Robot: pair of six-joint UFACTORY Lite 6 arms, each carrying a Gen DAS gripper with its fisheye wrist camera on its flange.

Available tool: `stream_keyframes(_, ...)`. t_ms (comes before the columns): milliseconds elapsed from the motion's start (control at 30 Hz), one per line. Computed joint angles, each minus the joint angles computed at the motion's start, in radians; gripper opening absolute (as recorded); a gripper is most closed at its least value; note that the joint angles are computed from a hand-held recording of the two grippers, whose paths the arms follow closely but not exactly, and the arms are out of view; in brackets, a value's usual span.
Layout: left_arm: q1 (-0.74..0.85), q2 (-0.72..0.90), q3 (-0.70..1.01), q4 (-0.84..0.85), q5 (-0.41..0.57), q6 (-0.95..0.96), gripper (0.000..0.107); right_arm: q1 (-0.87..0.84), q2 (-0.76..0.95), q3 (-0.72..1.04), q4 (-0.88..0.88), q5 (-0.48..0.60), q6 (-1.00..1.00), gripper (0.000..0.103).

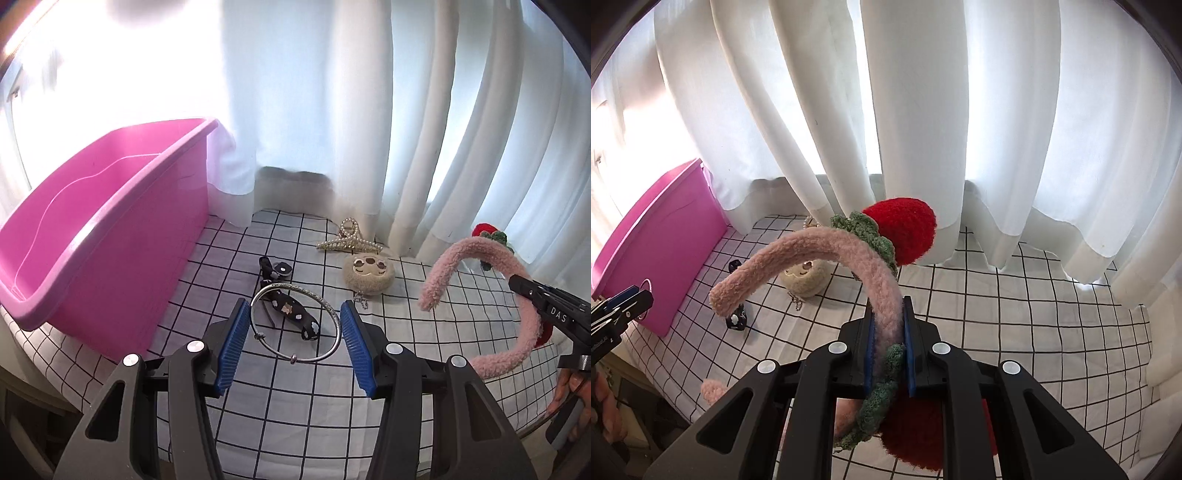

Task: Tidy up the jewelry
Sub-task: 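Lift and carry the headband with the right tool while the left tool carries the bangle to the tub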

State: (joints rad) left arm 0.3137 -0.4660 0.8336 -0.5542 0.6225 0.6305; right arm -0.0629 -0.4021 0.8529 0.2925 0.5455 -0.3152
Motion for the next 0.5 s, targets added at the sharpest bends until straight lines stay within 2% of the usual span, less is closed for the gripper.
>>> stream_keyframes(233, 0.233, 0.087, 0.226, -0.168, 0.168, 0.204, 0.049, 0.237, 0.072, 0.215, -0.192, 0.009, 0.301, 0.013)
stream_keyframes(367, 0.373, 0.186, 0.372, -0.247, 0.255, 0.285, 0.049, 0.393, 0.201, 0.393, -0.3, -0.001, 0.462, 0.013)
stream_keyframes(500, 0.484, 0.315, 0.539, -0.295, 0.292, 0.353, 0.049, 0.542, 0.391, 0.631, -0.402, 0.005, 0.588, 0.013)
